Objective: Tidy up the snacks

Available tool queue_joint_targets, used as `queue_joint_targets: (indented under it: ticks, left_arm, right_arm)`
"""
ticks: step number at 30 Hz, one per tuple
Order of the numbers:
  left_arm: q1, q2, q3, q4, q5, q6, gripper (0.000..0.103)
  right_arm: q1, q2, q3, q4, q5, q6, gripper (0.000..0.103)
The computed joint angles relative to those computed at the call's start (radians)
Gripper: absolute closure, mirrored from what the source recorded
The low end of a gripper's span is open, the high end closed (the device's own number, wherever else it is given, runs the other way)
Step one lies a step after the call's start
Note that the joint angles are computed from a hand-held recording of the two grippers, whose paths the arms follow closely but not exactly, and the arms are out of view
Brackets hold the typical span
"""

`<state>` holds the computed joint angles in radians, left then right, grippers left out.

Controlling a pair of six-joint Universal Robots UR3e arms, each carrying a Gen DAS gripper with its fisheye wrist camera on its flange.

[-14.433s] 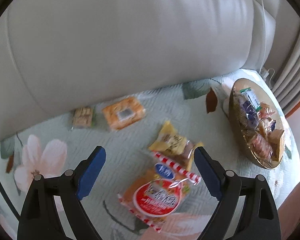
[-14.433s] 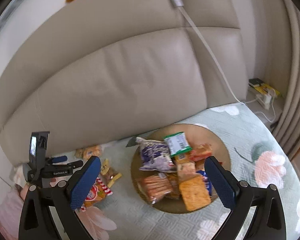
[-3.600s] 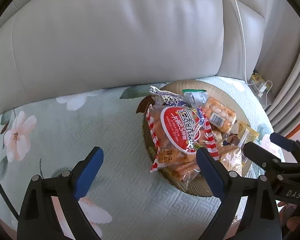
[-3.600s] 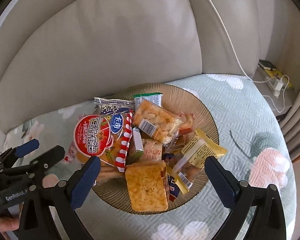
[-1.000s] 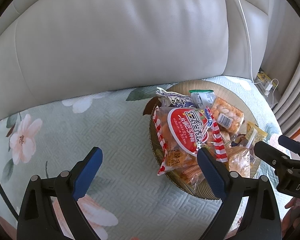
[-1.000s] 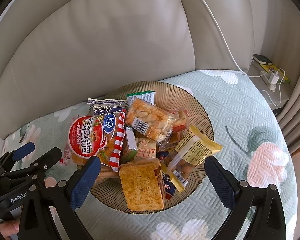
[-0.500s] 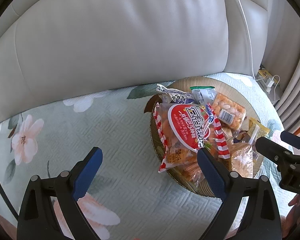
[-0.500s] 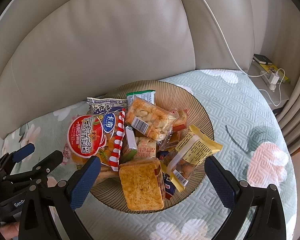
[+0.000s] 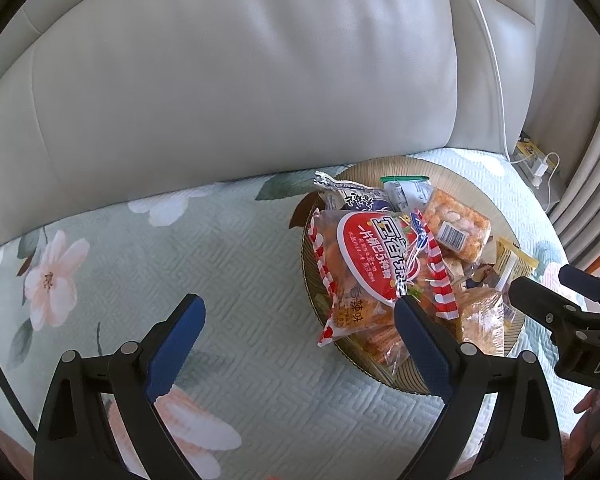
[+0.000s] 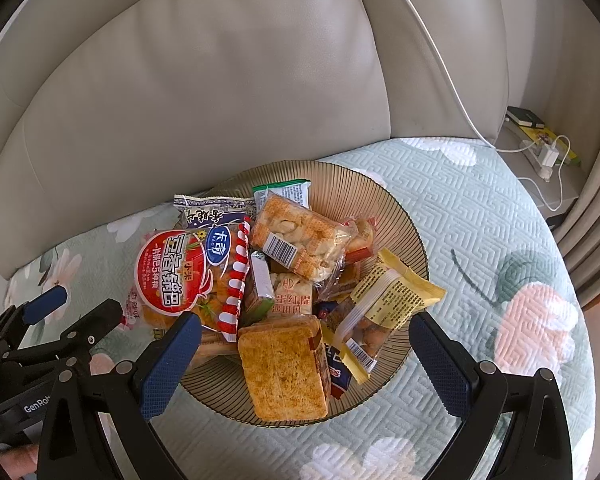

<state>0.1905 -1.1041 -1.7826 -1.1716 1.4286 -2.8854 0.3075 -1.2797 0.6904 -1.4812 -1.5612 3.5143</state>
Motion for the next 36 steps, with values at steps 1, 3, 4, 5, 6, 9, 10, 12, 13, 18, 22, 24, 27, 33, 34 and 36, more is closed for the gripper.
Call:
queue_joint_targets:
  ticks: [1,3,4,5,6,9,10,12,13,18,22,24,27,33,34,36]
  left_arm:
    - [-0.001,-0.001,0.0,0.001,0.002,-0.001,0.008]
    - [-0.001,0.0,0.001,0.0,0.002,-0.001,0.007]
    - [-0.001,0.0,0.001,0.002,0.003,-0.002,0.007]
    - [0.0,0.0,0.001,0.002,0.003,-0.003,0.007]
    - [0.001,0.001,0.0,0.003,0.003,-0.004,0.007]
    - [0.001,-0.004,0.001,0.002,0.01,-0.006,0.007]
    - [0.0,-0.005,0.001,0.004,0.013,-0.006,0.007]
    - [0.001,-0.005,-0.001,0.006,0.013,-0.005,0.007]
    - [0.001,-0.004,-0.002,0.007,0.014,-0.004,0.006]
    - [-0.003,-0.002,-0.011,0.017,0.026,-0.004,0.003]
    - [-0.005,0.0,-0.016,0.019,0.031,-0.006,0.003]
    - [-0.007,0.0,-0.018,0.023,0.036,-0.005,0.003]
    - [-0.012,-0.003,-0.019,0.025,0.043,-0.006,0.003]
    - [-0.012,-0.005,-0.016,0.018,0.043,-0.006,0.002]
    - [-0.01,-0.008,-0.01,0.008,0.038,-0.004,0.002]
    - [-0.008,-0.009,-0.006,0.003,0.036,-0.006,0.002]
  right_arm:
    - [-0.001,0.0,0.0,0.0,0.002,0.0,0.0]
    - [-0.002,0.0,0.001,0.001,0.003,-0.001,0.0]
    - [-0.002,-0.001,0.0,0.002,0.003,-0.001,0.0]
    - [-0.002,-0.001,0.002,0.0,0.004,-0.002,0.0]
    - [-0.002,-0.002,0.003,0.0,0.003,-0.002,0.0]
    - [-0.004,-0.001,0.003,0.0,0.006,-0.003,0.0]
    - [-0.005,-0.002,0.005,0.001,0.008,-0.004,0.0]
    - [-0.014,-0.004,0.01,0.007,0.027,-0.005,0.0]
    - [-0.019,-0.005,0.015,0.007,0.034,-0.003,0.0]
    - [-0.034,-0.036,0.065,-0.02,0.054,0.013,0.0]
    - [-0.04,-0.042,0.076,-0.025,0.063,0.017,0.0]
    - [-0.04,-0.04,0.072,-0.022,0.063,0.018,0.0]
    - [-0.036,-0.036,0.066,-0.019,0.059,0.019,0.0]
    - [-0.036,-0.037,0.067,-0.02,0.06,0.02,0.0]
    - [-0.036,-0.037,0.067,-0.019,0.06,0.019,0.0]
    - [-0.035,-0.036,0.065,-0.017,0.06,0.021,0.0]
